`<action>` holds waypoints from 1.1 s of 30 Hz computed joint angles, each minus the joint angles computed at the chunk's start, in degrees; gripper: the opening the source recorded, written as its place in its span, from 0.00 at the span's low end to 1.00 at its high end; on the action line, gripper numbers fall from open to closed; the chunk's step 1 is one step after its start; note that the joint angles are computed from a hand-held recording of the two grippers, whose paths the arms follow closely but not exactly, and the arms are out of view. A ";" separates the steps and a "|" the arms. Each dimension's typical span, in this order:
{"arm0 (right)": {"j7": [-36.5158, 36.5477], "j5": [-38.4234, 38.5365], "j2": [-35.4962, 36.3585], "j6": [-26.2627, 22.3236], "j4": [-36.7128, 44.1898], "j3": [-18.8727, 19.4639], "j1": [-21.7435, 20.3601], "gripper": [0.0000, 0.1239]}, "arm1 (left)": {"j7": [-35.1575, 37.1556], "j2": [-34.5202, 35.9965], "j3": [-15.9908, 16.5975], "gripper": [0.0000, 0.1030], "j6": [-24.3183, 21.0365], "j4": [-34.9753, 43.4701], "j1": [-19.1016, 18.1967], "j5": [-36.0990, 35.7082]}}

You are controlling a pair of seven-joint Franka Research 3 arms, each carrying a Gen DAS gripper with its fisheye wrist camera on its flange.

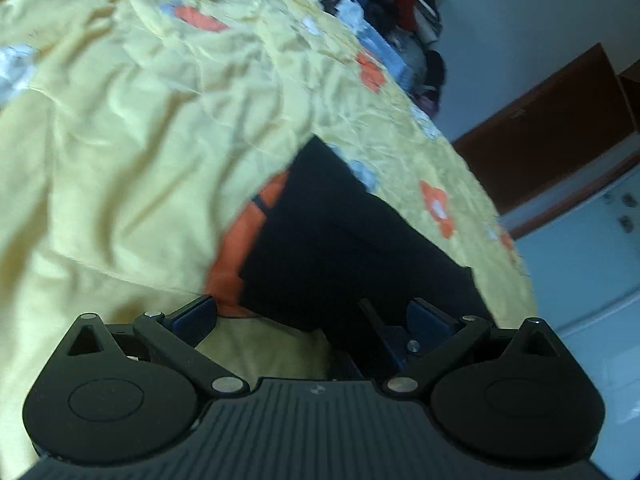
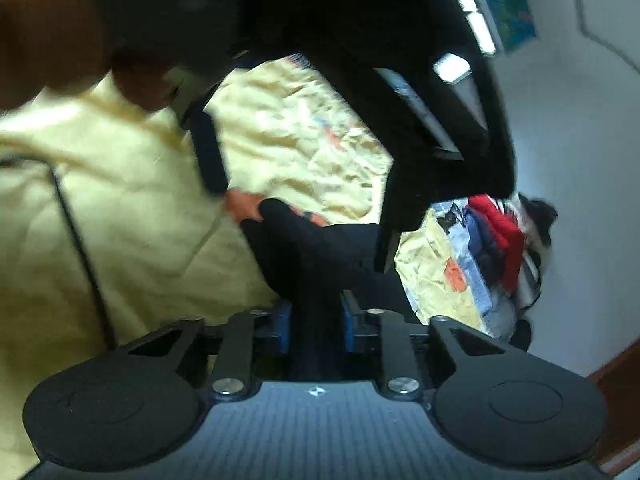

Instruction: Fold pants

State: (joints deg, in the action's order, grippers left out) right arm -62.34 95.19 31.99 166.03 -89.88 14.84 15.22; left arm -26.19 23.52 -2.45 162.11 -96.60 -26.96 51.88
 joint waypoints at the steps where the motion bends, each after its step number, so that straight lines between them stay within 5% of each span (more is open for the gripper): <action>1: 9.88 -5.44 -0.22 -2.34 -0.02 -0.72 -0.34 0.14 | -0.63 0.62 0.29 0.99 1.93 0.36 0.15 0.52; 3: 27.86 -14.51 0.10 -7.39 1.61 -2.07 -1.29 0.14 | -2.83 2.52 1.43 0.99 6.19 1.77 0.08 0.97; 7: 46.68 -22.07 1.34 -15.16 4.89 -2.30 -4.12 0.14 | -7.88 6.56 6.20 0.99 10.31 5.88 -3.01 1.37; 10: 56.06 -27.37 2.80 -21.57 7.56 -2.06 -6.27 0.14 | -12.85 9.03 10.43 0.99 10.67 9.04 -6.09 2.73; 15: 62.92 -28.30 3.11 -34.72 10.03 -0.12 -13.15 0.14 | -16.33 11.16 12.63 0.98 9.26 12.32 -7.25 4.20; 18: 65.73 -26.49 4.33 -27.86 12.15 -0.88 -12.32 0.14 | -20.52 12.02 14.94 0.97 9.07 13.55 -8.76 7.46; 21: 72.12 -34.52 8.04 -18.47 16.55 -3.83 -7.46 0.15 | -21.16 12.37 14.05 0.90 4.50 14.94 -9.14 9.58; 22: 74.66 -36.68 9.96 -19.26 18.96 -4.01 -7.04 0.15 | -19.37 12.43 12.66 0.82 2.32 15.45 -8.60 9.37; 25: 81.19 -39.81 14.04 -23.57 23.93 -2.46 -7.60 0.15 | -11.02 12.42 8.12 0.33 -5.41 16.73 -6.86 7.28; 26: 81.78 -39.66 14.35 -24.05 23.89 -1.24 -8.32 0.15 | -9.95 12.32 7.63 0.25 -6.90 16.85 -6.83 7.61; 33: 80.38 -33.68 13.13 -27.04 21.35 4.30 -14.07 0.15 | 0.78 14.41 5.67 0.19 -19.34 25.82 -10.73 15.11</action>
State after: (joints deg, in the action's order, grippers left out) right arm 18.03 61.51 45.12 138.98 -68.54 19.14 1.15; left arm -25.41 37.93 3.22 142.77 -70.78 -37.69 67.00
